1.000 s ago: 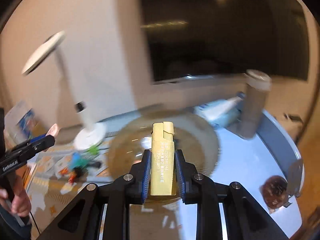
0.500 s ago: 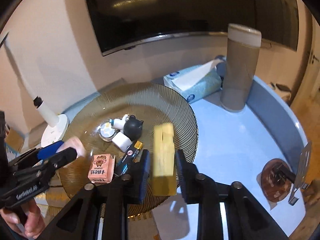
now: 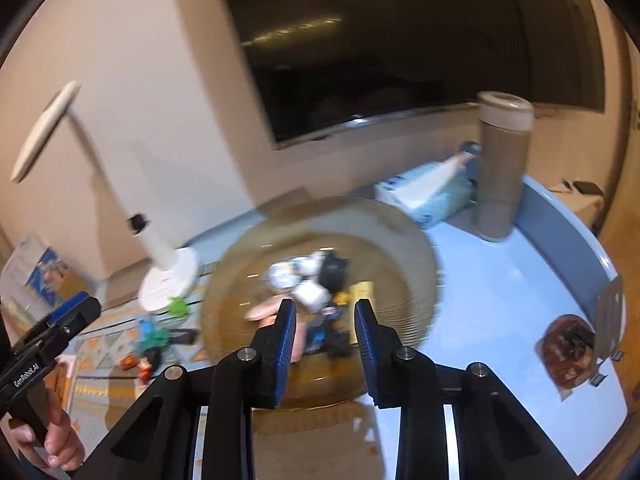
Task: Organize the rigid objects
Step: 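Move both open tools back over the items on the rug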
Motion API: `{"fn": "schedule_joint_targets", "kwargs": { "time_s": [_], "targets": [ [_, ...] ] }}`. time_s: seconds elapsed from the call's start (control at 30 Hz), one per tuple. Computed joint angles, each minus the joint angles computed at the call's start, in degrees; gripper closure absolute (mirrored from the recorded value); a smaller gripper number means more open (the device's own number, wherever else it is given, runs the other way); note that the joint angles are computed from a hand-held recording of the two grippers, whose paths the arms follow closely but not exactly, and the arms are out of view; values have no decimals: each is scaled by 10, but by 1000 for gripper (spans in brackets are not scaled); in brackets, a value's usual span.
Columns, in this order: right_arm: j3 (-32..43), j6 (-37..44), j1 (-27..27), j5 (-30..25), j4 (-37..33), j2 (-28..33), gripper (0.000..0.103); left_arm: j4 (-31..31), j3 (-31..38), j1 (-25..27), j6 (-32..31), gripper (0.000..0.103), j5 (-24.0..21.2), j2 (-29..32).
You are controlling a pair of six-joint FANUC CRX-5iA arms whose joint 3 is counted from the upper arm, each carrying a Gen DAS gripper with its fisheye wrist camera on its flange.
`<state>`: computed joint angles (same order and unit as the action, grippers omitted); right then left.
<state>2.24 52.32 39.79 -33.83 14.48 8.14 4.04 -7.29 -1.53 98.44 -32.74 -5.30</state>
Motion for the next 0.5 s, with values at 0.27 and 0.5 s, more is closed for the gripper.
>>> {"fn": "schedule_joint_targets", "kwargs": {
  "time_s": [0.27, 0.5],
  "targets": [
    [-15, 10, 73, 4, 35, -22, 50, 52, -86, 44, -24, 35, 9, -93],
    [-8, 48, 122, -8, 19, -8, 45, 77, -149, 93, -46, 35, 12, -157]
  ]
}}
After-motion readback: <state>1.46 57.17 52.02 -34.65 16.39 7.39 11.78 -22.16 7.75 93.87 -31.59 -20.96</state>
